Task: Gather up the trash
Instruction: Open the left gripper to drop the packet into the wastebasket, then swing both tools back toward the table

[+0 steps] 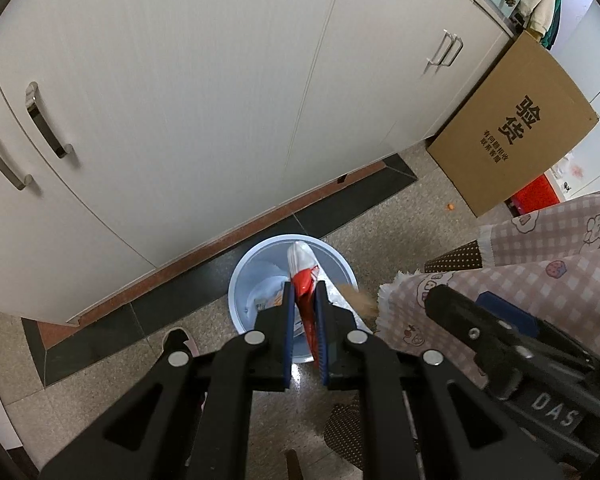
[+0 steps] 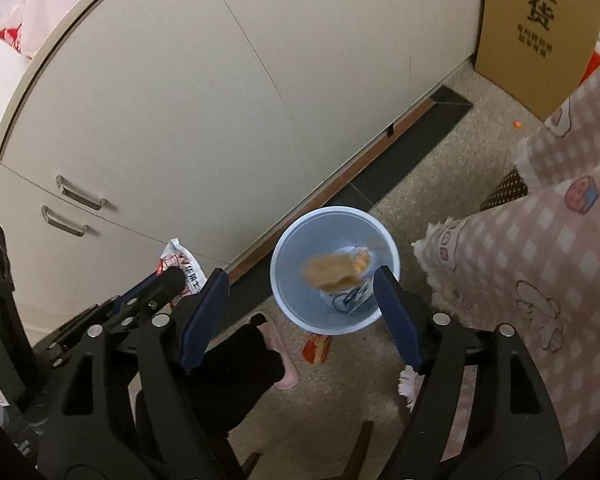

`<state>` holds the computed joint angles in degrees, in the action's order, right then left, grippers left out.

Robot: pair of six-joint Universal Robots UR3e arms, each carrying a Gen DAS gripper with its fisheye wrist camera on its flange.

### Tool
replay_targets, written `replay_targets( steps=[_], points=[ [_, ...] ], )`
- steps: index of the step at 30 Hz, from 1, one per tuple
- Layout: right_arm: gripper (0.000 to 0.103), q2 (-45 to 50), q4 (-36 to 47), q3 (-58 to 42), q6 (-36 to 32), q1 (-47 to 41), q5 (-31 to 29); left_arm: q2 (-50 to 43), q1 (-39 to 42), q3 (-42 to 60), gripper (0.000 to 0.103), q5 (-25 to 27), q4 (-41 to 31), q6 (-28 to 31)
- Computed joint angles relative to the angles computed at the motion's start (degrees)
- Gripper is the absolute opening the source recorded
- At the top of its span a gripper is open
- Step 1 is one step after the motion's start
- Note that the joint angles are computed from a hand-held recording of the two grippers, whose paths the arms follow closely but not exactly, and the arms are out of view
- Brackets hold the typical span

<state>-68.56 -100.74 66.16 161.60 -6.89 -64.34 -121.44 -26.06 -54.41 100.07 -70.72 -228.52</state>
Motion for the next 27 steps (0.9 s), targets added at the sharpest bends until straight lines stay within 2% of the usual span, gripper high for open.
replay_targets(
  steps=[7, 15, 16, 18, 19, 20, 27],
  points=[
    [0.074, -2.42, -4.18, 3.32, -0.01, -0.84, 1.02, -1.13, 0.38, 0.45, 0.010, -0.95, 0.64, 0.48],
    [0.075, -8.32, -14.15, 9.79, 0.22, -2.37, 2.89, -3.42, 0.53, 4.18, 0.012, -2.00, 1.15, 0.88],
    [0.075, -8.88, -14.95, 10.36, 0.44, -2.75, 3.50, -3.59, 0.72, 4.57, 0.017, -2.41, 1.17, 0.76],
    [0.075, -9.92, -16.38, 11.38, 0.64, -3.42, 4.34, -3.61, 1.04, 4.65, 0.040, -3.02, 1.69, 0.48],
    [0.075, -10.20, -16.35, 11.42, 0.60, -3.75, 4.64, -3.62, 0.89, 4.92, 0.056, -2.39, 1.48, 0.05],
    [0.075, -10.44, -16.12, 11.42, 0.54, -4.07, 5.04, -3.50, 0.70, 5.05, 0.059, -1.78, 1.47, -0.26],
    [0.075, -13.89, -14.66, 12.45, 0.13, -5.95, 6.55, -2.94, -0.84, 9.67, 0.060, 0.27, -1.82, -1.00]
  ],
)
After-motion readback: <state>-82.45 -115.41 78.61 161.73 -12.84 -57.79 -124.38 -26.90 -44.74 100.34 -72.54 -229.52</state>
